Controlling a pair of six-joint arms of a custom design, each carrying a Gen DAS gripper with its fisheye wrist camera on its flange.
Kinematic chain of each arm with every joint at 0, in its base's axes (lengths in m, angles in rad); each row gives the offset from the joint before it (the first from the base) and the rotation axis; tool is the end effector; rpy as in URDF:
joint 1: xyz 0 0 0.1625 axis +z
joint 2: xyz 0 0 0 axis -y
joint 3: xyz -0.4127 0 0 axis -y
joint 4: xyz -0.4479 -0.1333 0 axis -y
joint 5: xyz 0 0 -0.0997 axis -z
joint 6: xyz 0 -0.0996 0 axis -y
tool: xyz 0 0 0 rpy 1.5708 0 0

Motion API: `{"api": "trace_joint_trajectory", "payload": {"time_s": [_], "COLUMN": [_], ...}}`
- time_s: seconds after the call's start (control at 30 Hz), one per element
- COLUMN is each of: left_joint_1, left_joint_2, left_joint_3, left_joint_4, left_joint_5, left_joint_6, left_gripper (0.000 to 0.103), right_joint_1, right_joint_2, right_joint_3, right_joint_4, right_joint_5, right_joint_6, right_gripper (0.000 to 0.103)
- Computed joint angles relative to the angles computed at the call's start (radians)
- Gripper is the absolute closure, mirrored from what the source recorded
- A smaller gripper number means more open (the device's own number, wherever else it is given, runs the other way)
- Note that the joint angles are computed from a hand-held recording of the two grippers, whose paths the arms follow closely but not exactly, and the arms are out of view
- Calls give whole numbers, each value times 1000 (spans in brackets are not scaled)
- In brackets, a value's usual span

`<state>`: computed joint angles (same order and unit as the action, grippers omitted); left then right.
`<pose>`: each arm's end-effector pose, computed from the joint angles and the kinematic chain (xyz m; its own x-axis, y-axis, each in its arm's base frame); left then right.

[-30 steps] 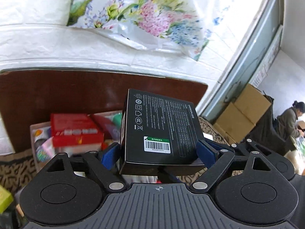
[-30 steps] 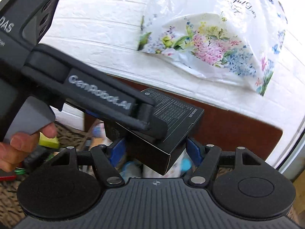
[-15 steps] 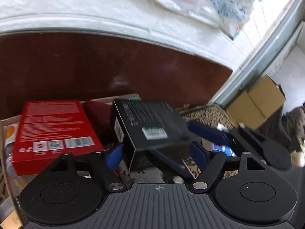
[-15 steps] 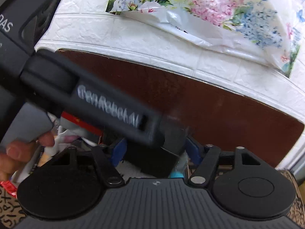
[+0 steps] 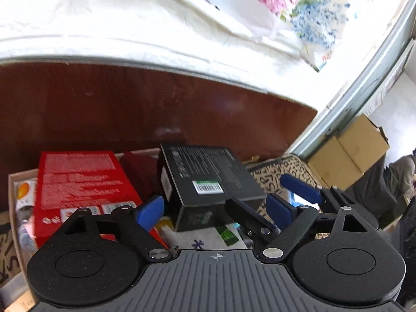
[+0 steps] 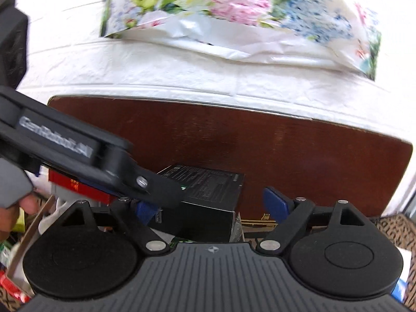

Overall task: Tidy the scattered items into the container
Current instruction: 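Lower the black box into the cardboard box and open the left gripper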

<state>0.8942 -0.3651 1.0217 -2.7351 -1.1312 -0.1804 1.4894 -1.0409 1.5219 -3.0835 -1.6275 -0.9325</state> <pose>-0.4085 -0.7893 0.0062 -0.9197 0.2765 -0.2786 0.3884 0.7430 -0.5450 0.0669 -0.7501 0.3459 -0.6241 -0.3337 0.7065 -0.7711 0.4090 -0.4880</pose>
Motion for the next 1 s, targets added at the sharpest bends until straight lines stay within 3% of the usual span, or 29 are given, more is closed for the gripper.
{"api": "trace_joint_trajectory", "payload": {"time_s": [0.2, 0.33, 0.57, 0.67, 0.83, 1.0], "left_joint_1": [4, 4, 11, 11, 2, -15], "left_joint_2": [-32, -39, -51, -61, -99, -156], "left_joint_3": [17, 17, 37, 57, 118, 193], "left_joint_4": [-47, -58, -44, -42, -48, 17], "left_joint_5": [36, 85, 146, 162, 191, 187], "left_joint_6": [-20, 13, 27, 24, 36, -7], "left_gripper": [7, 4, 4, 4, 3, 0], "right_joint_1": [-13, -19, -14, 8, 18, 40], "right_joint_2": [45, 62, 55, 69, 57, 17], "right_joint_3": [-75, -109, -102, -86, -62, 11], "right_joint_4": [68, 145, 235, 175, 144, 34], "right_joint_5": [22, 56, 103, 28, 7, -39], "right_joint_6": [137, 184, 145, 60, 54, 32], "right_gripper": [15, 15, 13, 14, 13, 3]}}
